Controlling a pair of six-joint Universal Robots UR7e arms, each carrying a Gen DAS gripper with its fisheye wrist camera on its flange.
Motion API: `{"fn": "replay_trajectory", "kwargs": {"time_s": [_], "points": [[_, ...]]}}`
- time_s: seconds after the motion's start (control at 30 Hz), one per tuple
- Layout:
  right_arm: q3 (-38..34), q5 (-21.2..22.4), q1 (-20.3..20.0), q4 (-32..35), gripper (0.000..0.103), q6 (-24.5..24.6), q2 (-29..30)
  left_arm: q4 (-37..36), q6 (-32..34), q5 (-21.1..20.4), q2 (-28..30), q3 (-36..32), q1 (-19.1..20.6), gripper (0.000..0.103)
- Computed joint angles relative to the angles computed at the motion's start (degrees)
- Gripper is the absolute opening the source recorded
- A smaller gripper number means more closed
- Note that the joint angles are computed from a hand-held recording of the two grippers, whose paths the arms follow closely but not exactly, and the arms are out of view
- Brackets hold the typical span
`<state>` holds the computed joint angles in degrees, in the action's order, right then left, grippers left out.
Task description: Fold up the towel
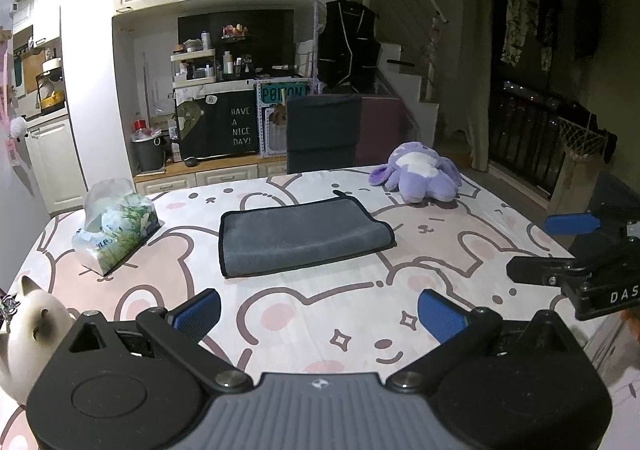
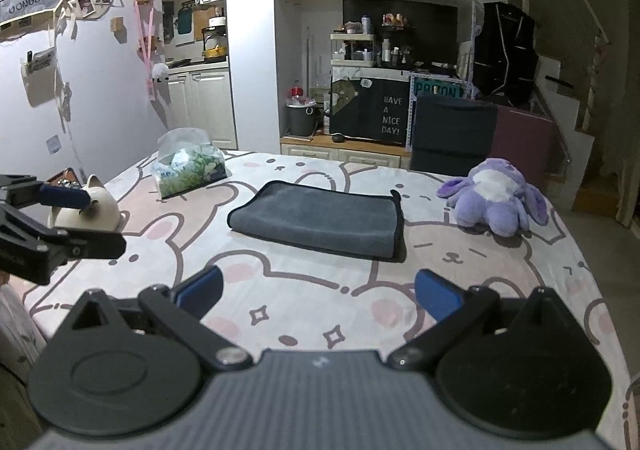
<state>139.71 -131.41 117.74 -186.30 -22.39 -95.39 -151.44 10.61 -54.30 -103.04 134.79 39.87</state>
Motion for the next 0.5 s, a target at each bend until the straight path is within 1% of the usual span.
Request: {"fn": "replay_trajectory", "kwargs": {"time_s": [0.2, 0.5], "points": [[1.1, 0.3, 0.0, -1.7, 0.103, 0.1, -0.6, -0.4, 0.0, 0.5, -0.9, 0.8, 0.1, 0.103], [2.1, 0.8, 0.0, -5.1, 0.103, -1.5, -0.1, 0.0, -0.9, 1.4, -2.1, 1.9, -0.7, 0.103]]}}
